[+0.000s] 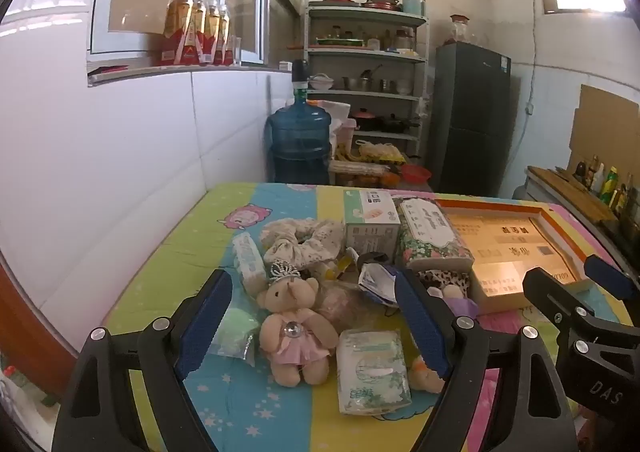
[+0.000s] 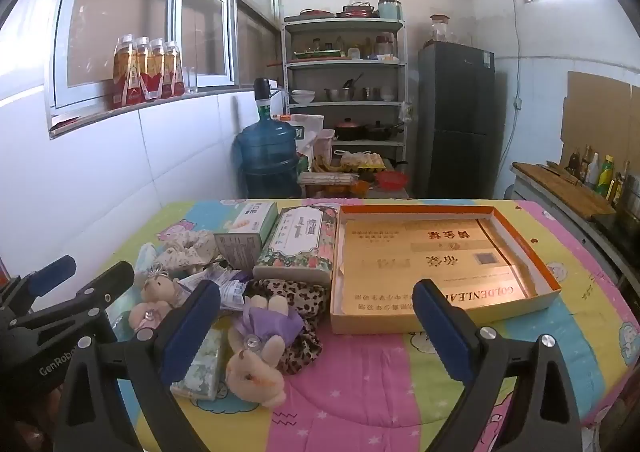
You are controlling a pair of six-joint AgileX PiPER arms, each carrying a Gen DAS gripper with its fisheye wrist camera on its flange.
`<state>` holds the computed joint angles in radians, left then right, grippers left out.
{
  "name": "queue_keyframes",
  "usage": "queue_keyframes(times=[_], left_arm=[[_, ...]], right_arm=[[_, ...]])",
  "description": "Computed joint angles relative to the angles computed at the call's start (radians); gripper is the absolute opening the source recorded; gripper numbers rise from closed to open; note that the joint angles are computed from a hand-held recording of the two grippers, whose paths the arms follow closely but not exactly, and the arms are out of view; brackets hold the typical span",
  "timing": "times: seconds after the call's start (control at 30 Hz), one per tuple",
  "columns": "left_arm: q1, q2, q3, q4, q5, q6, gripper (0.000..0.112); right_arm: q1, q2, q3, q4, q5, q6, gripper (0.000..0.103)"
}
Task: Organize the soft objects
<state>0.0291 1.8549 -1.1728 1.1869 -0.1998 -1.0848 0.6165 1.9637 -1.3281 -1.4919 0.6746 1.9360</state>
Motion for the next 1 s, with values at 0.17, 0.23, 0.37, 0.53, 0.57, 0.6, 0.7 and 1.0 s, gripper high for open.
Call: queue_keyframes(times=[0.17,0.23,0.37,0.53,0.57,0.6,0.7,1.0], left_arm=[[-0.004,-0.002,0.001,-0.018,0.012,0.020,0.084],[-0.006,-0.003,0.001,-0.018,0.017,0.023,0.084],[-0.013,0.008,0.008,-0.082,0.008,0.083,0.084],[-0.012,0.015,-0.007,-0.027,0.010,0.027,0.084],[-0.010,0.016,-0.010,-0.011,0.008,0.011,0.084],[-0.012,0.016,-0.009,-0.029,0.011,0.029,0.084],[-0.012,0.017,-0.010,-0.021,0.011,0.021,0.084],[-0.007,0.021,-0.011,-0.002,0.001,0.003,0.084]], right_arm=[[-0.005,0.008,-0.001,-0.005,-0.011,-0.004,0.098],[-0.003,0.006,0.003,-0.009,-0.011,-0.002,0.098],[-0.031,0.002,0.002,-0.004,-0.060,-0.005,0.098],[-0.022,0.001,0.003,0.001,-0.056,-0.003,0.098],[-0.021,0.001,0.002,0.003,-0.060,-0.006,0.098],[-0.021,0.001,0.003,0.003,-0.062,-0.005,0.098],[-0.022,0.004,0.000,0.006,-0.069,-0.012,0.098],[-0.025,0.009,-0.004,0.000,-0.091,-0.010,0.098]])
